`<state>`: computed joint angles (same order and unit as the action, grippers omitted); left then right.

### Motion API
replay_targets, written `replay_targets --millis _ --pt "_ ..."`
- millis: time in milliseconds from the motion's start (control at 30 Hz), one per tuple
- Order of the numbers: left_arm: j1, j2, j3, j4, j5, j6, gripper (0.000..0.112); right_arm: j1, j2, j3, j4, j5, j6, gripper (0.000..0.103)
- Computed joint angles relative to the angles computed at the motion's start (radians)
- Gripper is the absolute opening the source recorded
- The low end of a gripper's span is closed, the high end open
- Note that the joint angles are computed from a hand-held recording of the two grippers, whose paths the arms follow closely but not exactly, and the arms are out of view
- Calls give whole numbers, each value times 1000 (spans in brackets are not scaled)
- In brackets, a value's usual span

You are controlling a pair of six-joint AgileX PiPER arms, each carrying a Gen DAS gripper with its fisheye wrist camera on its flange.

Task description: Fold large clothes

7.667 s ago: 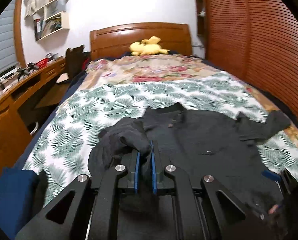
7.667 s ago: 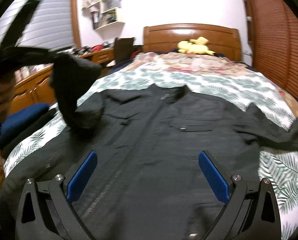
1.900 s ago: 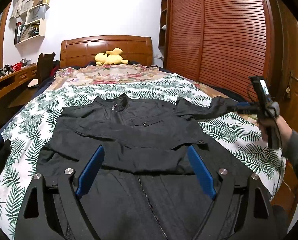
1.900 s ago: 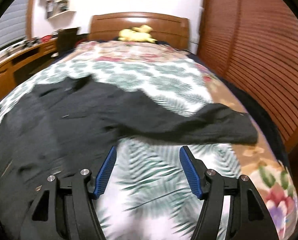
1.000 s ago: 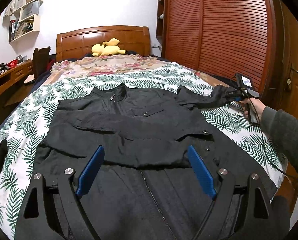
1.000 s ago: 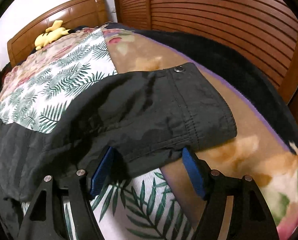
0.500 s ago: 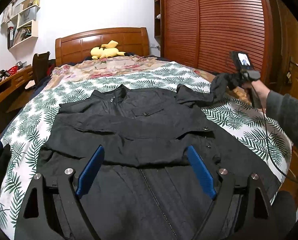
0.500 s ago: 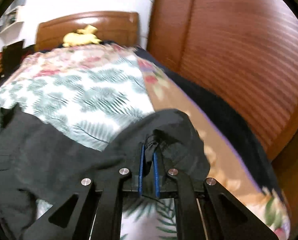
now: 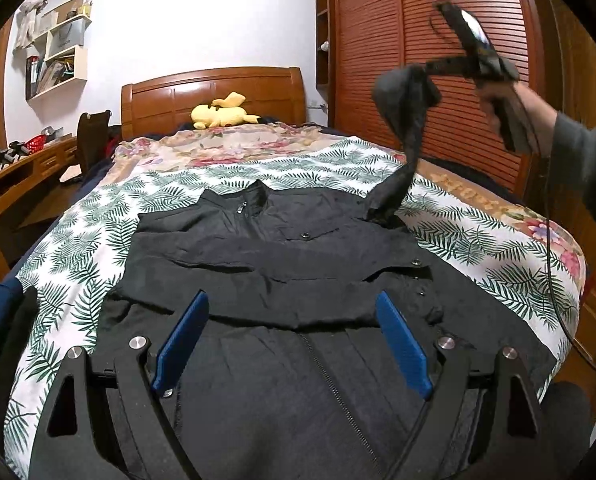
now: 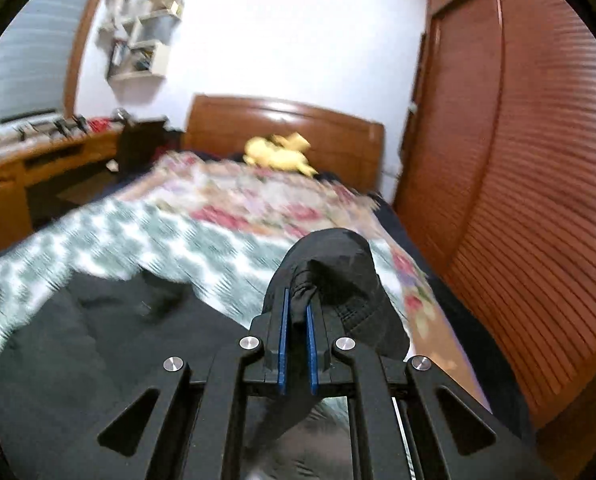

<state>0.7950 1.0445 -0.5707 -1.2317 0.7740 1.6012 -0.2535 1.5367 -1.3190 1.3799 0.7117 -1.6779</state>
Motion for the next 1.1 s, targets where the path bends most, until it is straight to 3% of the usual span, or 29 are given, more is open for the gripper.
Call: replay_targets --millis 200,433,600,667,800,967,1100 --pt "134 33 -29 2 103 34 86 31 -232 236 -7 127 -64 8" --pt "230 62 -46 -6 148 75 86 66 -252 445 -57 215 -176 8" --pt "276 78 -58 -13 172 91 86 107 -205 566 -148 183 -275 8" --pt "283 83 -59 -14 173 94 86 198 -131 514 -171 100 -237 8" --pt "276 83 -57 -12 164 95 86 244 -57 521 -180 55 -249 12" --pt "262 77 -50 -11 163 100 86 271 -34 478 -238 51 -192 22" --pt "237 68 -38 -10 134 107 86 213 -66 489 -248 109 -184 26"
